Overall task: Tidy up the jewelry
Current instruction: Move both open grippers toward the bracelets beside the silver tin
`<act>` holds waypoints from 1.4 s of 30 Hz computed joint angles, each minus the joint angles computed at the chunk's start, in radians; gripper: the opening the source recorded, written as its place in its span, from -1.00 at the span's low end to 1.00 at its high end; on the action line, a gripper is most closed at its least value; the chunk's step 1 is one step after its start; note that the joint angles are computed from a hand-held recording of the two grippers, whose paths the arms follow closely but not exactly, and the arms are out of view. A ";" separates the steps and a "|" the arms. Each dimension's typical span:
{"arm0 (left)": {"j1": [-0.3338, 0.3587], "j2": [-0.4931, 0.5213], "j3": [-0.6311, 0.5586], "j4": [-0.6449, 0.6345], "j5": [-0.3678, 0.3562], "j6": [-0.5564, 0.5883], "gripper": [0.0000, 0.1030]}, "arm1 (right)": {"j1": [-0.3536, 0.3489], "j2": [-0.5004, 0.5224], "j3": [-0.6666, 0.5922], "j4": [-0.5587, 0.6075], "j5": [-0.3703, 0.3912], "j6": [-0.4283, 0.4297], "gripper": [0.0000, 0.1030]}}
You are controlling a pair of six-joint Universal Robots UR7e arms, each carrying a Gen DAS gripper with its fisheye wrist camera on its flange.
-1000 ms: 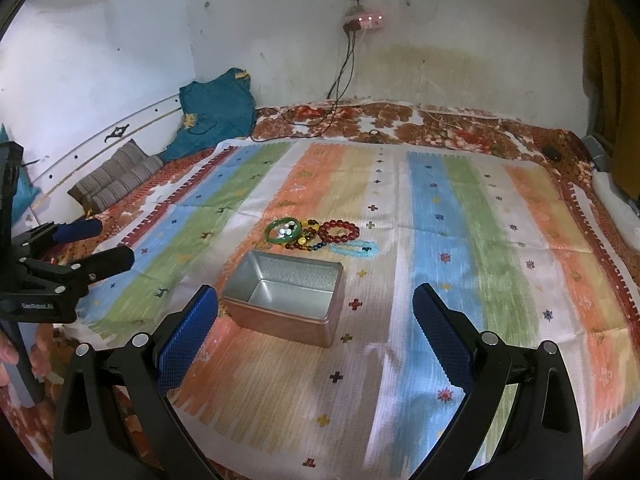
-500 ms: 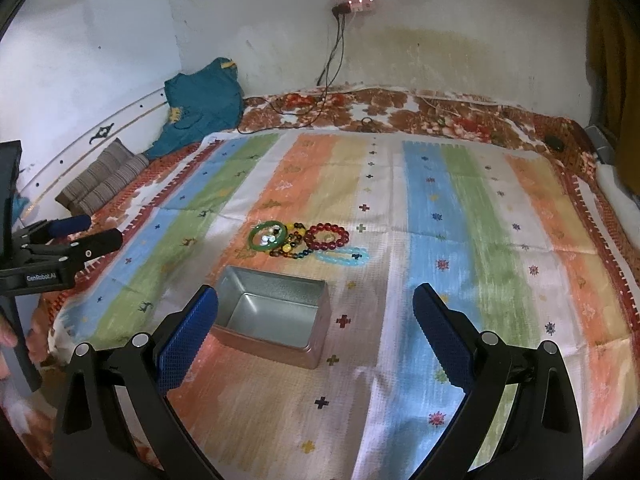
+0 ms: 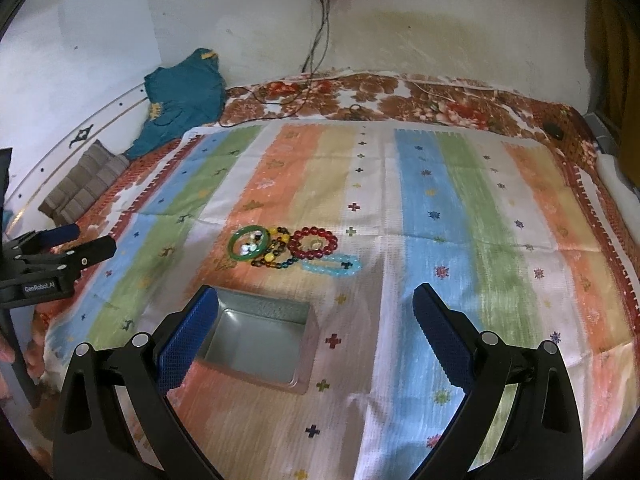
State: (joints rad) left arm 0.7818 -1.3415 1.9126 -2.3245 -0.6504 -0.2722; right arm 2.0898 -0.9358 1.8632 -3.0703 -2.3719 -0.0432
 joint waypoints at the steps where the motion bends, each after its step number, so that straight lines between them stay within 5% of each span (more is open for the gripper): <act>1: 0.005 0.009 -0.007 0.001 0.003 -0.001 0.89 | -0.006 0.002 -0.007 0.006 0.002 0.007 0.92; 15: 0.073 0.115 -0.109 0.051 -0.008 -0.020 0.89 | -0.042 0.048 -0.090 0.083 -0.009 0.010 0.92; 42: 0.150 0.294 -0.243 0.062 -0.064 0.176 0.89 | -0.129 0.162 -0.271 0.239 -0.005 -0.001 0.92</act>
State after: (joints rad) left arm 0.9316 -1.0470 1.6693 -2.2621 -0.7146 -0.0961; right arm 1.9605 -0.7734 1.5926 -2.8316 -2.3772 -0.0442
